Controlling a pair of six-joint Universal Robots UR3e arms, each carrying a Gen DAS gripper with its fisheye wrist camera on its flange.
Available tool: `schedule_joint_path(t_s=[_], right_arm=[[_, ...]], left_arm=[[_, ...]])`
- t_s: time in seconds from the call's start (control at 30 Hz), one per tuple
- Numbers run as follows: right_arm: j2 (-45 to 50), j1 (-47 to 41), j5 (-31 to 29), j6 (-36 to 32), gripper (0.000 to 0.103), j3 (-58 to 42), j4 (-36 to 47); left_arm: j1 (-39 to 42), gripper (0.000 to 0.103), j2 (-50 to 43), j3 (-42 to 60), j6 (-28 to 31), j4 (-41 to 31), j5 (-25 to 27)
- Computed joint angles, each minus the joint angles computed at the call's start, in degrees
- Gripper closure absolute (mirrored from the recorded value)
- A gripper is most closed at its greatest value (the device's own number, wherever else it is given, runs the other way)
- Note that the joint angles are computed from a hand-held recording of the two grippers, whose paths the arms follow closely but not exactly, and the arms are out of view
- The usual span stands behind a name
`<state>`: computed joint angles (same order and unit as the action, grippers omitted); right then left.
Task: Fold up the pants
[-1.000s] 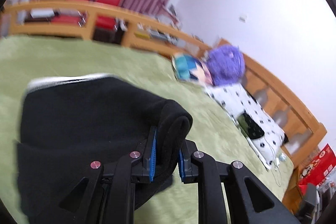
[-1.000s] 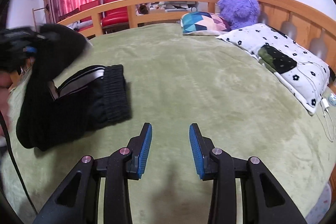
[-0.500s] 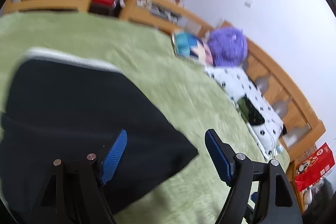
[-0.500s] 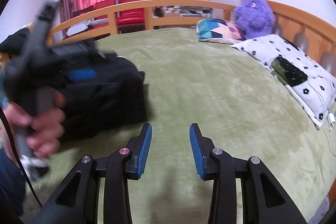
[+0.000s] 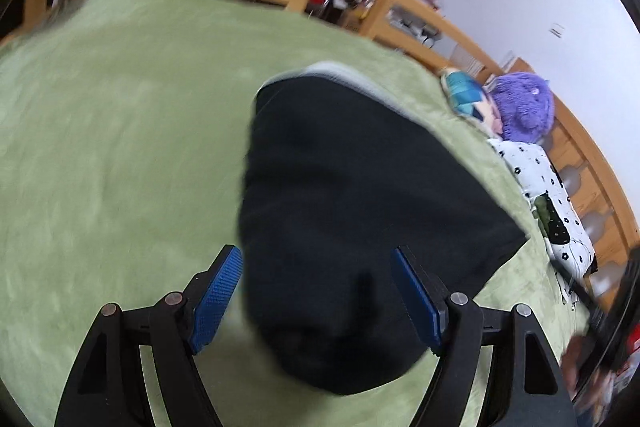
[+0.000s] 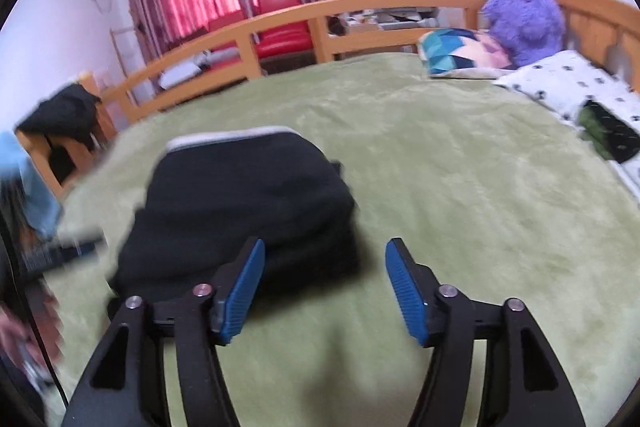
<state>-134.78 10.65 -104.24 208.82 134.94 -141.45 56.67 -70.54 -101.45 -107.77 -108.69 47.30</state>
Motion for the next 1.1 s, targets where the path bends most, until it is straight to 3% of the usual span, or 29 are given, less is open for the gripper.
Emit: schedule_joint_path(t_s=[0.07,0.23,0.33,0.43,0.53,0.57,0.63,0.67,0.7,0.77,0.87,0.97,1.1], right_arm=[[2.06,-7.36,5.82,-4.67,0.03,0.88,-4.75],[12.14,-19.79,18.65,-12.43,0.03,3.86,-12.39],[17.45,-26.86,29.09,-14.35,0.029,10.4,-19.39],[18.63,-32.8,38.11,-14.73,0.021,14.63,-23.16],[26.99,-35.68,46.15,-17.35,0.011,13.33,-24.1],[30.11,-34.64,45.46,-15.97,0.008,13.1,-27.3],[35.8,-27.92,38.19,-12.28,0.007,10.81,-34.43],[36.79,-25.29,34.99,-11.81,0.008,9.61,-35.21],[36.7,-24.23,33.38,-11.65,0.014,9.98,-36.84],[34.76,-22.95,31.46,-12.14,0.025,10.56,-36.92],[30.52,-20.41,27.58,-12.03,0.05,10.04,-34.18],[24.46,-14.49,21.97,-9.48,0.07,5.96,-26.79],[21.51,-0.27,10.88,-2.44,0.077,-2.55,-16.51]], left_arm=[[-0.2,0.028,-4.24,-0.42,-1.0,1.39,0.56],[-5.63,0.025,-14.06,-0.52,-4.38,7.37,-0.8],[-8.0,0.022,-23.02,3.65,-4.07,2.0,-2.06],[-10.78,0.012,-30.01,7.4,-4.04,-2.72,-2.23],[-13.86,0.01,-27.82,4.69,-4.87,2.26,-3.03],[-14.89,0.008,-26.43,2.98,-6.59,5.42,-3.01],[-15.85,0.009,-24.52,-0.06,-8.94,9.78,-3.57],[-15.95,0.016,-24.07,-0.77,-9.17,10.83,-3.71],[-15.9,0.032,-23.64,-1.4,-9.19,11.79,-3.64],[-15.18,0.048,-23.54,-0.43,-6.4,8.99,-4.14],[-14.79,0.061,-20.63,-0.13,-3.98,6.32,-4.69],[-12.86,0.067,-18.76,5.17,1.22,-4.61,-5.08],[-5.72,0.068,-20.25,15.44,8.93,-21.86,-2.49]])
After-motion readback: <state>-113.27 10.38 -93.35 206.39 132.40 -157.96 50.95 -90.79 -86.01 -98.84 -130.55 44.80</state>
